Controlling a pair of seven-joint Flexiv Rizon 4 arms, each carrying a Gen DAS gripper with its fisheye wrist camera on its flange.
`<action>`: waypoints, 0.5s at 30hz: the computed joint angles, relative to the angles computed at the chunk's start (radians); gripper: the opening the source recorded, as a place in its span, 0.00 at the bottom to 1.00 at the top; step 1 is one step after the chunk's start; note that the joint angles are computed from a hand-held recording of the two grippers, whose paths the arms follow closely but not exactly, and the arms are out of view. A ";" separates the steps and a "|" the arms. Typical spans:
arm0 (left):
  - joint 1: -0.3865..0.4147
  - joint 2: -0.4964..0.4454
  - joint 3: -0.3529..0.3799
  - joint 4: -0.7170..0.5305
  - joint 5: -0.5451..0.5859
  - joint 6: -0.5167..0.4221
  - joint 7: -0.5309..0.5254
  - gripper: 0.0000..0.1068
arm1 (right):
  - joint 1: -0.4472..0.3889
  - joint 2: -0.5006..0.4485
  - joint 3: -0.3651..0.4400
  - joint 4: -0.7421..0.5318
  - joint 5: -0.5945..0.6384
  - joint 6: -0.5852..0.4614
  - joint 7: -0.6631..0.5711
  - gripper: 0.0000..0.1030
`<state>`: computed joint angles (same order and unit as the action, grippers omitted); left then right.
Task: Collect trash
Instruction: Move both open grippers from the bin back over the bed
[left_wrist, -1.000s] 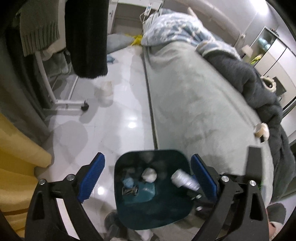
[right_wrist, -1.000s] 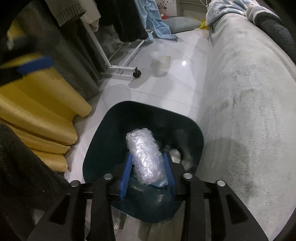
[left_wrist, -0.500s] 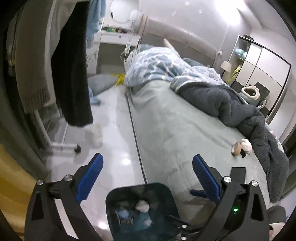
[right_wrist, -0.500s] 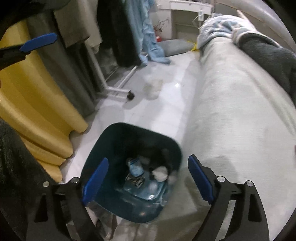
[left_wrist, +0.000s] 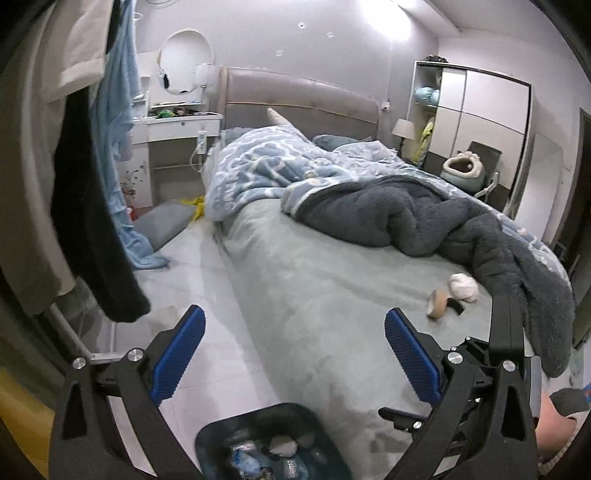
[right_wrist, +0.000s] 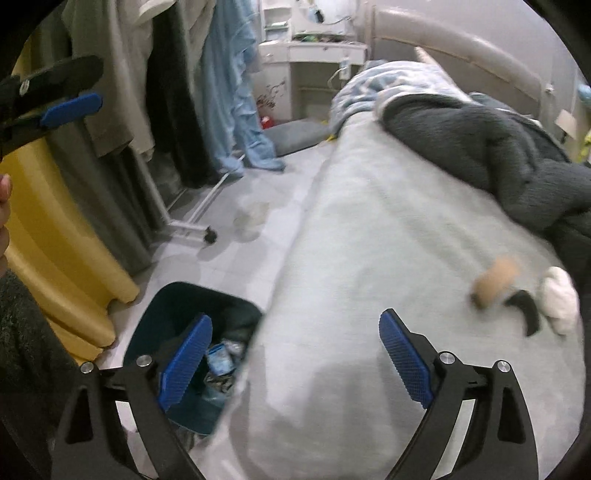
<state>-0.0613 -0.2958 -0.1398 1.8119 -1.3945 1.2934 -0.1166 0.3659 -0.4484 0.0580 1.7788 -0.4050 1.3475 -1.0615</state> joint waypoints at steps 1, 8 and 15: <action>-0.004 0.001 -0.003 0.000 0.007 -0.008 -0.006 0.93 | 0.003 0.011 -0.021 0.018 -0.011 0.019 0.014 0.91; -0.014 -0.022 -0.032 -0.035 0.109 -0.027 -0.036 0.93 | 0.052 0.077 -0.204 0.149 -0.212 0.116 0.165 0.91; -0.037 -0.085 -0.079 -0.101 0.087 -0.016 -0.022 0.93 | 0.057 0.122 -0.349 0.245 -0.414 0.246 0.338 0.91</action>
<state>-0.0982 -0.3807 -0.2193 1.7110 -1.3073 1.2769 -0.1386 0.4226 -0.3266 -0.2912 2.0242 -0.8187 1.5932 -0.7235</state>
